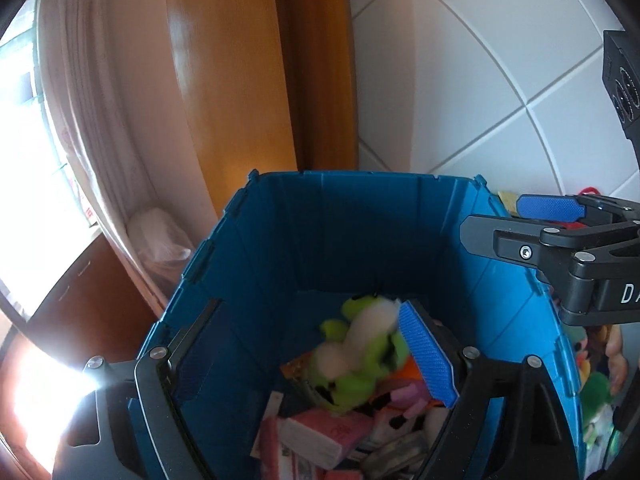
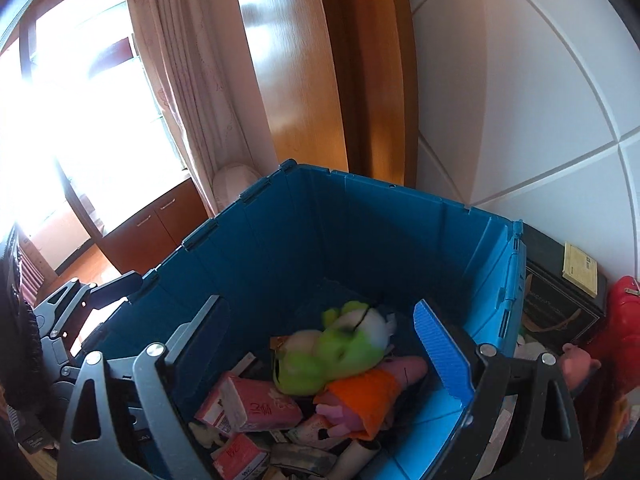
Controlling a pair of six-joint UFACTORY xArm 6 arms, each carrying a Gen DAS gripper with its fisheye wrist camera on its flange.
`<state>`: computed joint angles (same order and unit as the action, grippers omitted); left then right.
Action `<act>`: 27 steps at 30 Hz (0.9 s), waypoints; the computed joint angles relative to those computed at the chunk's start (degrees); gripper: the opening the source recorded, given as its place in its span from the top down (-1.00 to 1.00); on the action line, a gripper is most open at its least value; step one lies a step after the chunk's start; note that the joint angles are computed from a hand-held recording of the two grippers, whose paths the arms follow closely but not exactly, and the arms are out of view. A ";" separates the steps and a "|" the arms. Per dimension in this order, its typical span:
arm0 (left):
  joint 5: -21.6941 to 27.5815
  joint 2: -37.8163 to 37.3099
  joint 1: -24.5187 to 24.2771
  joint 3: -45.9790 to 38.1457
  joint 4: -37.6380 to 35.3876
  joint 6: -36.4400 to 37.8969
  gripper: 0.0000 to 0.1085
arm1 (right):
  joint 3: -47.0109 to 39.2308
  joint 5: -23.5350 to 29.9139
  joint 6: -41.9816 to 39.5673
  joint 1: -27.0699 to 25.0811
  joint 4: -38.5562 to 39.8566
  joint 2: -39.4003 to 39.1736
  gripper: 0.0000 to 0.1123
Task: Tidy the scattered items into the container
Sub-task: 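Carry the plush frog over the blue crate and open both tools, then move both open tools back to the pile on the bed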
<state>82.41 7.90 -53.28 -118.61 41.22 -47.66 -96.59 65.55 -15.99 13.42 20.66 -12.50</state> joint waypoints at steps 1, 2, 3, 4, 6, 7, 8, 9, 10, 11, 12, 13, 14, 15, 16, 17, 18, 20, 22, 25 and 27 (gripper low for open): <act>0.25 0.56 0.03 -0.51 -0.28 0.50 -0.61 | 0.33 0.12 -0.07 -0.14 -0.48 -0.17 -0.69; 0.59 0.90 -0.17 -0.84 -0.44 0.68 -0.61 | 0.71 0.18 -0.03 -0.27 -1.07 -0.44 -0.69; 0.97 1.03 -0.44 -1.03 -0.63 0.71 -0.61 | 1.12 0.42 -0.07 -0.57 -1.29 -0.79 -0.69; 1.35 1.16 -0.72 -1.21 -0.81 0.74 -0.61 | 1.25 0.87 -0.05 -0.85 -1.23 -1.09 -0.69; 1.60 0.67 -1.21 -0.30 -1.02 0.28 -0.61 | 2.05 1.52 0.19 -1.43 -1.09 -2.27 -0.69; 1.64 0.31 -1.44 0.37 -1.10 -0.04 -0.61 | 2.18 1.79 0.22 -1.61 -1.17 -2.66 -0.69; 1.84 0.15 -1.69 0.53 -1.31 -0.27 -0.61 | 2.48 2.03 0.14 -1.67 -1.26 -3.26 -0.69; 2.17 0.13 -1.99 0.34 -1.62 -0.49 -0.61 | 2.81 2.28 0.08 -1.70 -1.44 -3.88 -0.69; 2.43 -0.02 -2.31 0.32 -1.83 -0.76 -0.61 | 3.24 2.58 0.08 -1.61 -1.82 -4.61 -0.69; 2.71 -0.37 -2.75 0.69 -1.79 -1.22 -0.61 | 3.71 2.85 0.04 -1.55 -2.14 -5.35 -0.69; 3.04 -0.77 -3.25 1.23 -1.64 -1.75 -0.61 | 4.28 3.03 -0.08 -1.53 -2.32 -6.14 -0.69; 3.38 -1.16 -3.74 1.76 -1.50 -2.28 -0.61 | 4.94 3.19 -0.21 -1.54 -2.43 -6.99 -0.69; 3.71 -1.69 -4.38 2.43 -1.27 -2.97 -0.61 | 5.82 3.29 -0.39 -1.67 -2.31 -7.98 -0.69; 4.03 -2.33 -5.15 3.21 -0.96 -3.78 -0.61 | 6.68 3.45 -0.64 -1.90 -2.05 -8.94 -0.69; 4.56 -2.77 -5.99 3.65 -0.61 -4.53 -0.61 | 7.51 3.62 -0.89 -2.15 -1.79 -9.90 -0.69; 5.29 -3.03 -6.90 3.77 -0.21 -5.22 -0.61 | 8.33 3.88 -1.20 -2.45 -1.48 -10.89 -0.69; 6.04 -3.26 -7.82 3.85 0.18 -5.90 -0.61 | 9.17 4.33 -1.66 -2.87 -1.06 -11.96 -0.69; 8.04 -3.38 -10.07 3.63 1.19 -7.59 -0.61 | 10.77 5.24 -2.65 -3.76 -0.27 -14.11 -0.69; 9.96 -3.29 -12.51 3.25 2.14 -9.32 -0.61 | 12.33 5.87 -4.17 -4.75 0.39 -16.53 -0.69; 12.94 -3.04 -16.21 2.72 3.56 -12.99 -0.61 | 13.30 8.54 -6.52 -6.94 1.52 -19.44 -0.69; 14.85 -2.92 -18.96 2.50 5.15 -15.39 -0.61 | 13.78 10.46 -8.77 -8.68 2.38 -21.34 -0.69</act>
<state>97.26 4.98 -72.24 -116.11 46.38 -63.05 -82.81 76.02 -24.76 4.73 23.04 -33.84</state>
